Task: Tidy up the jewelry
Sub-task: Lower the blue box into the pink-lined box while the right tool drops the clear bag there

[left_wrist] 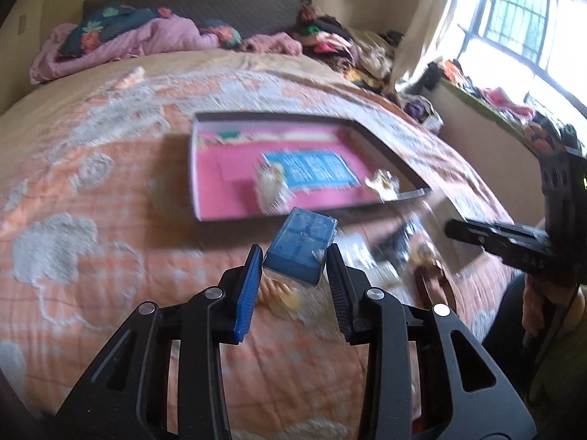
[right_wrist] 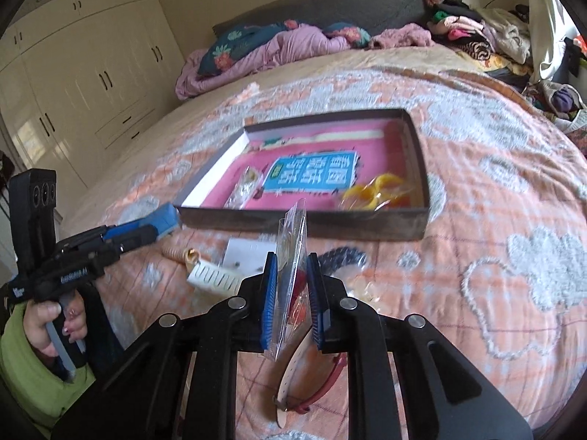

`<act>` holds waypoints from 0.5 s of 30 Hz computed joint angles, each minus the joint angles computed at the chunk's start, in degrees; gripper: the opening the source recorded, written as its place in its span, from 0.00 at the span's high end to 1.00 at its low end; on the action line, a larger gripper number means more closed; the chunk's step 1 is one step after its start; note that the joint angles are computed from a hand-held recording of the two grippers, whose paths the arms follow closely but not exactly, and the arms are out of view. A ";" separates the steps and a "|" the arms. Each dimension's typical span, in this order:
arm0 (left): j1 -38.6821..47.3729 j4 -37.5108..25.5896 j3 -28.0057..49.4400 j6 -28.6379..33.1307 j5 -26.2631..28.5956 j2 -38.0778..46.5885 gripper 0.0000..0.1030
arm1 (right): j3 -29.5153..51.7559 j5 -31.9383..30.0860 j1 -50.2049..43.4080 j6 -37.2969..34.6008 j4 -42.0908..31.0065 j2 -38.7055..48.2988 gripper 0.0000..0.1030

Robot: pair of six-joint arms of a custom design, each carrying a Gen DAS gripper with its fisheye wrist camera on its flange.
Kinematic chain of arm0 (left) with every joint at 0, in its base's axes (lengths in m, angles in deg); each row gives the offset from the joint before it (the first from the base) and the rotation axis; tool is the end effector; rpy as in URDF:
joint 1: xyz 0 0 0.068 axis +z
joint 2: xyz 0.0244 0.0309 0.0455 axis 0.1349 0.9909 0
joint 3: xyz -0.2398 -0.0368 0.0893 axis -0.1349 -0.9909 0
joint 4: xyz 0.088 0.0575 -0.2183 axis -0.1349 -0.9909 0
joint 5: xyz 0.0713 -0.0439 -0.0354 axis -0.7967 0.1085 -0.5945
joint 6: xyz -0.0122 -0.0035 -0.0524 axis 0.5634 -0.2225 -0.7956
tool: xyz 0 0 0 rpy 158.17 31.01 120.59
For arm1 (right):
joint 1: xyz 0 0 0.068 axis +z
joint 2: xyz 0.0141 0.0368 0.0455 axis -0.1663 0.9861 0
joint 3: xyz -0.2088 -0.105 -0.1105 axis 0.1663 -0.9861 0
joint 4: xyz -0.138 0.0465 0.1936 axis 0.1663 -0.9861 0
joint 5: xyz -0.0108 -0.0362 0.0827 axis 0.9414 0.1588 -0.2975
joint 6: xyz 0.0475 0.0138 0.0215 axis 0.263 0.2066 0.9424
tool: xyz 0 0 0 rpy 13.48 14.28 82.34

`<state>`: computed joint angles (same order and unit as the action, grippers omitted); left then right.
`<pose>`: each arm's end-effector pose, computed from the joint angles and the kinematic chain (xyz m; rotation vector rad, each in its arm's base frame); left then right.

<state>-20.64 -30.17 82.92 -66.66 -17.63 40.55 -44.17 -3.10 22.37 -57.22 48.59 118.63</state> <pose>0.1691 -0.0847 0.1528 0.0060 2.2973 -0.2892 0.2432 0.1606 0.1434 -0.5122 2.3051 0.6366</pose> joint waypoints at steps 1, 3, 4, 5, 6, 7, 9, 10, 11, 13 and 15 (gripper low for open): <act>1.17 -0.12 0.43 0.35 0.21 -0.10 0.73 | 0.14 0.14 -0.13 0.02 0.01 -0.17 0.85; 3.67 -0.37 1.58 1.09 1.08 0.07 0.73 | 0.55 0.21 -0.88 -0.14 -0.02 -0.70 0.85; 4.81 -0.45 1.86 1.46 1.53 -0.02 0.73 | 0.72 0.24 -1.22 -0.27 -0.01 -0.88 0.85; 5.62 -0.42 2.22 1.59 1.66 0.17 0.73 | 1.26 0.40 -1.67 -0.52 -0.22 -1.03 0.85; 6.30 -0.34 2.88 1.70 0.91 0.71 0.73 | 1.44 0.65 -1.82 -0.60 -0.42 -1.39 0.85; 6.39 -0.13 2.89 1.93 -0.13 0.58 0.73 | 2.13 0.91 -2.23 -0.82 -0.59 -1.47 0.85; 7.51 0.51 3.42 2.54 0.05 1.00 0.73 | 3.15 1.30 -2.71 -1.04 -0.62 -1.36 0.85; 8.45 0.91 3.91 2.55 0.99 1.66 0.73 | 3.90 1.55 -3.00 -1.08 -0.62 -1.23 0.85; 8.92 1.13 4.43 2.65 1.26 2.35 0.73 | 4.41 1.72 -3.10 -1.10 -0.55 -1.07 0.85; 9.27 1.31 5.76 3.19 0.04 4.03 0.73 | 6.26 2.06 -3.62 -1.40 -0.72 -0.43 0.85; 10.42 1.96 7.06 3.67 0.42 5.80 0.73 | 7.74 2.32 -4.04 -1.72 -0.76 0.19 0.85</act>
